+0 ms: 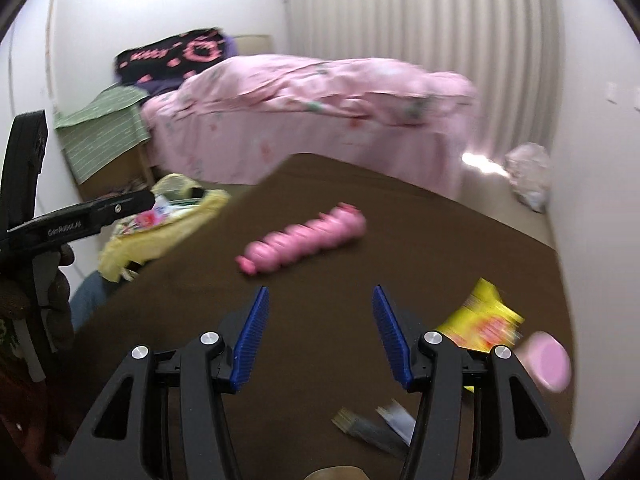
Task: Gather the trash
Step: 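Grasp the black-silver wrappers with the right gripper while the left gripper grasps the yellow wafer wrapper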
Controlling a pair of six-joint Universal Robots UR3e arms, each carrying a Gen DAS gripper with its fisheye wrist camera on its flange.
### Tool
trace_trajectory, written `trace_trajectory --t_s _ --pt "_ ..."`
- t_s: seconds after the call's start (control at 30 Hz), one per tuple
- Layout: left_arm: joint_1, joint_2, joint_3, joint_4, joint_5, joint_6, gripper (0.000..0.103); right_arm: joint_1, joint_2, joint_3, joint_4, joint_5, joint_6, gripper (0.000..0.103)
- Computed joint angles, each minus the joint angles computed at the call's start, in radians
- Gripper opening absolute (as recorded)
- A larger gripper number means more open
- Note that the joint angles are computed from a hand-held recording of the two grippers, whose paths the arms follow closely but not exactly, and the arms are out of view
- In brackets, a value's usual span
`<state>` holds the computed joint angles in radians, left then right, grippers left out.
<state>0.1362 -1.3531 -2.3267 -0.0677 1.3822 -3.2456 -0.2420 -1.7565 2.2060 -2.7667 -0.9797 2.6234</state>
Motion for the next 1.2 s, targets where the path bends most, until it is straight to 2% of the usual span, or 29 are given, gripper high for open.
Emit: trace_trajectory --t_s 0.17,0.27,0.3,0.4,0.47,0.57,0.6,0.7,0.77,0.83,0.93,1.0,1.1,1.13,1.17,1.2 --pt "-0.191 -0.145 0.094 0.042 0.038 0.013 0.072 -0.333 -0.259 0.160 0.253 0.160 -0.193 0.052" --pt "-0.290 -0.243 0.174 0.032 0.063 0.020 0.072 -0.540 -0.406 0.208 0.546 0.247 -0.384 0.055" --pt "-0.305 -0.264 0.192 0.027 0.066 0.019 0.072 -0.567 -0.419 0.213 0.601 0.256 -0.422 0.058" --pt "-0.367 -0.339 0.267 -0.001 0.093 0.009 0.072 -0.619 -0.434 0.216 0.781 0.264 -0.559 0.058" --pt "-0.392 -0.372 0.299 -0.006 0.115 -0.007 0.072 -0.557 -0.366 0.214 0.749 0.214 -0.556 0.058" --pt "-0.424 -0.407 0.337 -0.026 0.167 -0.024 0.072 -0.474 -0.292 0.272 0.519 0.178 -0.454 0.058" --pt "-0.432 -0.411 0.344 -0.035 0.179 -0.024 0.072 -0.429 -0.222 0.269 0.417 0.157 -0.403 0.053" --pt "-0.436 -0.413 0.347 -0.045 0.193 -0.016 0.072 -0.344 -0.096 0.248 0.245 0.098 -0.317 0.042" --pt "-0.437 -0.412 0.347 -0.048 0.199 -0.012 0.072 -0.320 -0.067 0.244 0.199 0.064 -0.313 0.038" --pt "-0.438 -0.420 0.353 -0.051 0.198 -0.009 0.072 -0.325 -0.066 0.246 0.218 0.061 -0.341 0.035" --pt "-0.442 -0.440 0.369 -0.058 0.188 -0.002 0.073 -0.400 -0.152 0.286 0.307 0.085 -0.415 0.035" --pt "-0.442 -0.454 0.383 -0.062 0.168 0.006 0.073 -0.440 -0.201 0.324 0.295 0.073 -0.432 0.035" --pt "-0.427 -0.489 0.428 -0.061 0.088 0.016 0.079 -0.506 -0.266 0.364 0.325 0.056 -0.488 0.035" --pt "-0.417 -0.512 0.459 -0.068 0.041 0.019 0.089 -0.532 -0.290 0.367 0.369 0.064 -0.516 0.035" --pt "-0.403 -0.547 0.514 -0.108 -0.024 0.025 0.094 -0.561 -0.317 0.368 0.424 0.078 -0.544 0.036" --pt "-0.397 -0.588 0.583 -0.166 -0.073 0.031 0.094 -0.580 -0.332 0.367 0.466 0.086 -0.560 0.036"
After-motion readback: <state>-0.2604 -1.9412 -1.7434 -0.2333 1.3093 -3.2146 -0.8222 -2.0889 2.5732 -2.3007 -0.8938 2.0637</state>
